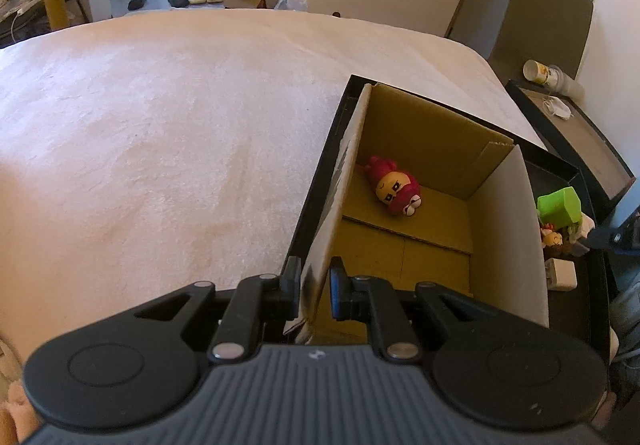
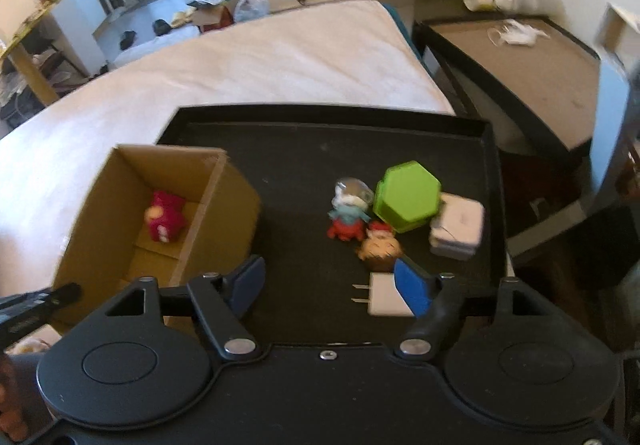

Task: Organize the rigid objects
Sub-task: 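Move the right gripper to the white charger plug and grasp it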

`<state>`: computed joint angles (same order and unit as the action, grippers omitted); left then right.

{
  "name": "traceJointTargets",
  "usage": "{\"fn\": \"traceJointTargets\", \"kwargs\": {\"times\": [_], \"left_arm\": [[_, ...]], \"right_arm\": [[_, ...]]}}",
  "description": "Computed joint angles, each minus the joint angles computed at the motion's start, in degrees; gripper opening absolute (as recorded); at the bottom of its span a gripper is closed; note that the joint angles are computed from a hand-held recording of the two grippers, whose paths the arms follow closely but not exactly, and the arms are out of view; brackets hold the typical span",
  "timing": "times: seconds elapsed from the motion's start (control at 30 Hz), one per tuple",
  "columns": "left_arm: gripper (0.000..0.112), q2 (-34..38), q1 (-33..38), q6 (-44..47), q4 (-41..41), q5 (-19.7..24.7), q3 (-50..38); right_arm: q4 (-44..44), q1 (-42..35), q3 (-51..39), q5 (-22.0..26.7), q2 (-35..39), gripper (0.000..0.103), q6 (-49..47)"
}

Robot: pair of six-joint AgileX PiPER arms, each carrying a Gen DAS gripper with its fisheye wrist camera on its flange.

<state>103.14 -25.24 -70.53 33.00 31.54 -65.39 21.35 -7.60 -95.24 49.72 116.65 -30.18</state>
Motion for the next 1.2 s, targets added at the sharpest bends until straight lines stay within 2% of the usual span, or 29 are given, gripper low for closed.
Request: {"fn": "traceJointTargets", "kwargs": {"times": [0.33,0.47,0.7,0.87,1.07,1.13,1.2], "left_arm": [[0.011,0.6,-1.5,-2.0,3.2,2.2,-1.1],[0.011,1.0,-1.7,-2.3,3.6,2.7,-1.3],[0.011,1.3,-2.1,-2.5,4.2,3.5,-1.8],[0.011,1.7,-2.4,-2.7,4.5,4.1,-2.2],[0.011,1.8,-2.4,-2.7,4.4,4.2,-2.3],[0.011,1.7,-2.2,-2.7,4.3,3.8,-2.1],[0.011,1.5,-2.2,-2.8,4.3,3.7,-1.9]], "right_arm": [[-2.6,-1.7,3.4,-5.5,3.3,0.079,-0.3],[-1.9,-2.3,2.8,-6.1,5.4,0.079,-0.4],[-1.6,-1.3,3.8,-9.3,6.1,0.086,-0.8],[-3.8,-0.1,3.8,-11.2,6.9,0.086,0.3],[-7.0,0.2,2.2,-11.1,9.1,0.085,3.4],[-8.3,0.5,2.3,-11.9,9.4,0.083,3.6],[-8.2,0.5,1.6,-11.0,10.1,0.075,3.3]]}}
